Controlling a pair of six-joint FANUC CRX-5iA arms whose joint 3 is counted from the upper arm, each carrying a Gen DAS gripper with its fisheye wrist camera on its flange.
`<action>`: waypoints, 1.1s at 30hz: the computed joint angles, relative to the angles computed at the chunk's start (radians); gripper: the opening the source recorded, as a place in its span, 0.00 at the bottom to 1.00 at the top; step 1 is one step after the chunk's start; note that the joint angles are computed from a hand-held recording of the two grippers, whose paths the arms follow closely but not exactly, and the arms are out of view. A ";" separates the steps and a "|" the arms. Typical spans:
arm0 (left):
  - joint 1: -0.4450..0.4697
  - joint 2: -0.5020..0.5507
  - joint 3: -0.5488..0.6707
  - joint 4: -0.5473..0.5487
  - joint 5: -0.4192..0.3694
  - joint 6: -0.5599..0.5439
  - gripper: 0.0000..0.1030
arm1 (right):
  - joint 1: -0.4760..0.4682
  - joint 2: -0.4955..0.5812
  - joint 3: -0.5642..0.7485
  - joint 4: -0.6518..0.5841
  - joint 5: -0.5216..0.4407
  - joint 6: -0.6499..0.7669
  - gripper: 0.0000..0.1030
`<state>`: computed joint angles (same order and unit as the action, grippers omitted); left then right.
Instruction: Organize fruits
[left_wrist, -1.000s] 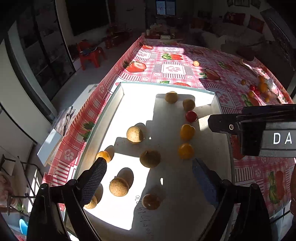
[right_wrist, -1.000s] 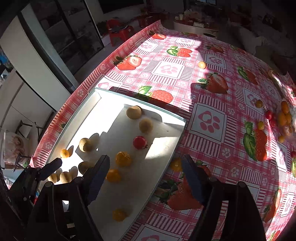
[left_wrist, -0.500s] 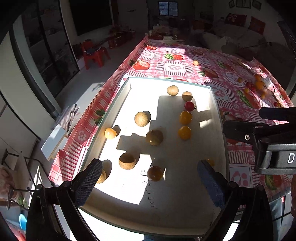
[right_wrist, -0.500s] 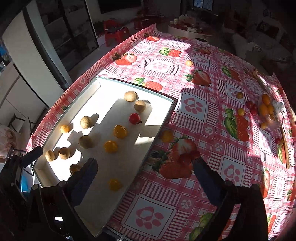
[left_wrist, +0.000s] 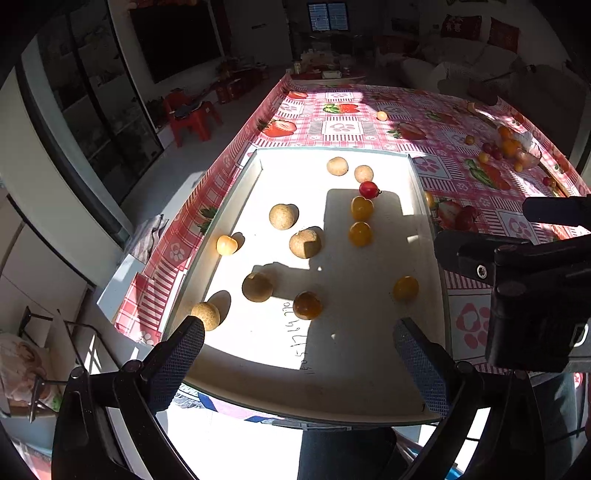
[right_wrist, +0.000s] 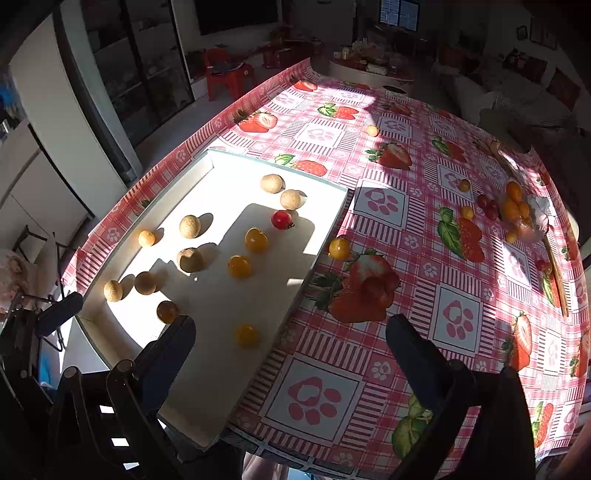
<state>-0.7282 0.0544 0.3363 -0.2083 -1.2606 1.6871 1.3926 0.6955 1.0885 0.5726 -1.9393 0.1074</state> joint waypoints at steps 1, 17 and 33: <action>-0.001 -0.003 -0.006 0.002 0.001 0.000 1.00 | 0.003 -0.002 -0.005 0.001 0.002 -0.006 1.00; -0.018 -0.036 -0.046 -0.023 0.001 0.011 1.00 | 0.038 -0.051 -0.114 0.010 0.036 -0.079 1.00; -0.028 -0.032 -0.038 -0.032 -0.002 0.003 1.00 | 0.044 -0.071 -0.147 0.003 0.051 -0.100 1.00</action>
<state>-0.7562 0.0219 0.2981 -0.2399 -1.2626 1.6906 1.4370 0.6244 0.9416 0.5759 -1.8883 0.0070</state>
